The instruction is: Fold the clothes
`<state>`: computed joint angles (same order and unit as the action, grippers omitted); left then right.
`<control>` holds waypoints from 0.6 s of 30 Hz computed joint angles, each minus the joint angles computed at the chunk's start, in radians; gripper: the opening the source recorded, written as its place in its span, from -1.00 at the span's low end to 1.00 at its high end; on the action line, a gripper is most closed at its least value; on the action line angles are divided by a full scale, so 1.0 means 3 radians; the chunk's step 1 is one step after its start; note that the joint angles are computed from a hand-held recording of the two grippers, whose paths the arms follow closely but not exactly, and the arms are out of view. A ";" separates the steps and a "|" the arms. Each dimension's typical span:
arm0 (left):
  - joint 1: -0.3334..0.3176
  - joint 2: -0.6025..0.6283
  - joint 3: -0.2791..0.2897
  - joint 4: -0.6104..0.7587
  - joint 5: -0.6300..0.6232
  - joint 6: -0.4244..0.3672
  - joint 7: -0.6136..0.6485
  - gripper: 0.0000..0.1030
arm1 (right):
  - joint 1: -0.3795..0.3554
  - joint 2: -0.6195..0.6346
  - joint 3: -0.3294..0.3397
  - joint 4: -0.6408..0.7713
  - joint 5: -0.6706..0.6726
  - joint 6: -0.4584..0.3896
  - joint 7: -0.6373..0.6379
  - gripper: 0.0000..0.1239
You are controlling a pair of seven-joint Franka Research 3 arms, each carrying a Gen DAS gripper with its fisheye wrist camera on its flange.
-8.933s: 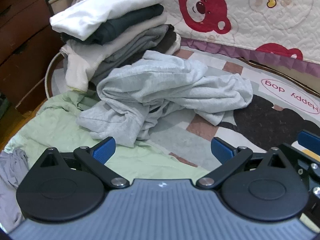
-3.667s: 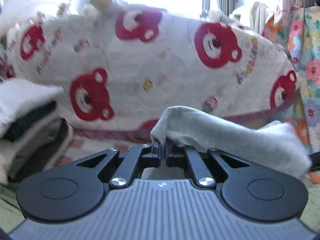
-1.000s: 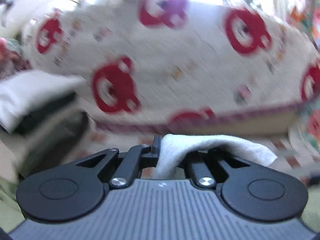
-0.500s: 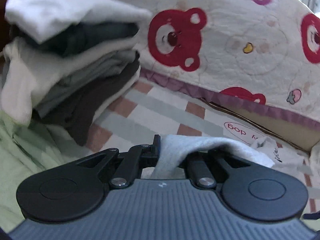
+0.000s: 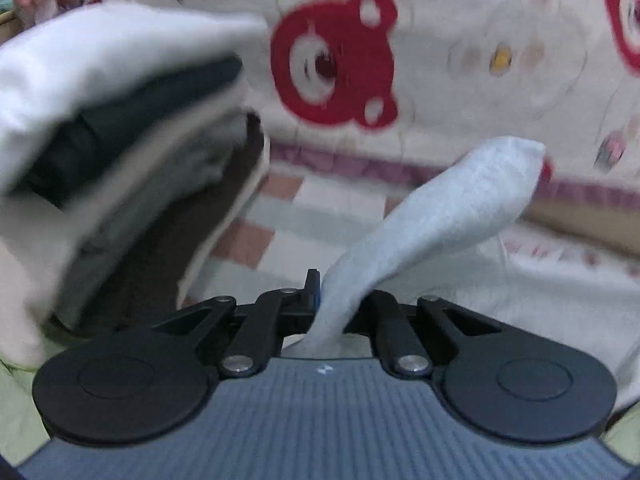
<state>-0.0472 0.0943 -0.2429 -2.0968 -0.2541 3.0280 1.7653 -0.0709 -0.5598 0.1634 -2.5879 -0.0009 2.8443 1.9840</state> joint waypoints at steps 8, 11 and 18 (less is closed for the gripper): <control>-0.0026 0.0042 -0.0009 -0.0270 0.0134 -0.0087 -0.0083 -0.89 | 0.0205 -0.0283 -0.0213 -0.0468 0.0469 0.0272 0.0672 -0.30; -0.0001 0.0009 -0.0027 -0.0324 0.0071 -0.0055 -0.0037 -0.89 | 0.0637 -0.0299 -0.0470 -0.0669 0.0922 0.0495 0.0557 -0.29; 0.0063 0.0019 -0.0123 -0.0327 -0.0209 0.0108 0.0278 -0.89 | 0.1542 0.0134 -0.1063 -0.0784 0.1769 0.1289 0.0550 -0.35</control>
